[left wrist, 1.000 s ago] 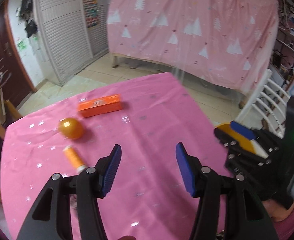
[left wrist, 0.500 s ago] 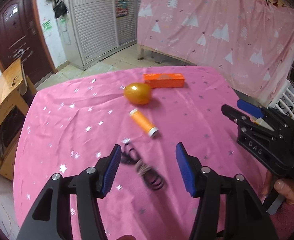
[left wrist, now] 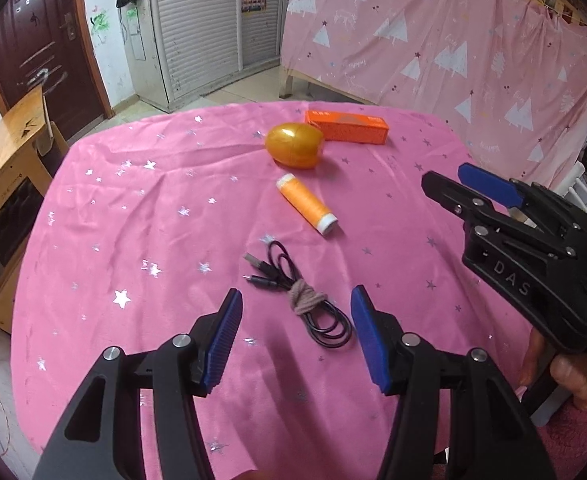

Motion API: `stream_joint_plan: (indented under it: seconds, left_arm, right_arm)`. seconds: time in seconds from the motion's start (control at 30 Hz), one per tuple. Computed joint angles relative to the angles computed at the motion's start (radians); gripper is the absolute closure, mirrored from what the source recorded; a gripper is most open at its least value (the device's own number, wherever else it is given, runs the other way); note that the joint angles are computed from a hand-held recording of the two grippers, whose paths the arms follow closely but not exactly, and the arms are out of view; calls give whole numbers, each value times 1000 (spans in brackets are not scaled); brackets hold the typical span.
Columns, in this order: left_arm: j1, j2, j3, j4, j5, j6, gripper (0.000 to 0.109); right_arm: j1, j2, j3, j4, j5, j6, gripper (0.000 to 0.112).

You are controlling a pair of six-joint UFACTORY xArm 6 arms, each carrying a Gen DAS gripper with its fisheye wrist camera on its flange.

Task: Collect trash
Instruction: 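Grasp the black cable with the left tool while the right tool grasps the orange thread spool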

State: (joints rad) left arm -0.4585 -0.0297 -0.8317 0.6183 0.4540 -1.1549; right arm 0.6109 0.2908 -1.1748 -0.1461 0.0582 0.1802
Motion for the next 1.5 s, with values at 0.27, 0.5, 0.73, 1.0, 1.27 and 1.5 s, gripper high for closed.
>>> stream_joint_plan:
  seconds: [0.27,0.5,0.73,1.0,1.27,1.5]
  left_arm:
    - [2,56,-25,-71,-6,36,58]
    - [26,61,-1,-81,-47,56,90]
    - [65,35,39,-44,-81,57,94]
    - [113,17,68,-16,-117,40,94]
    - [134,19,73,33,-134,19,94]
    - [144,24,73,38,-152,19,94]
  right_arm:
    - [21,5,-4,165,5,-146,70]
    - [77,62,-86,408,67,-389,70]
    - [108,132,-178,375,137,-376,70]
    - [124,202,-272,204,211,-253,70]
    - [123,240,-329,138,253,-197,92]
    - [123,243,-333,78,247,-135,97]
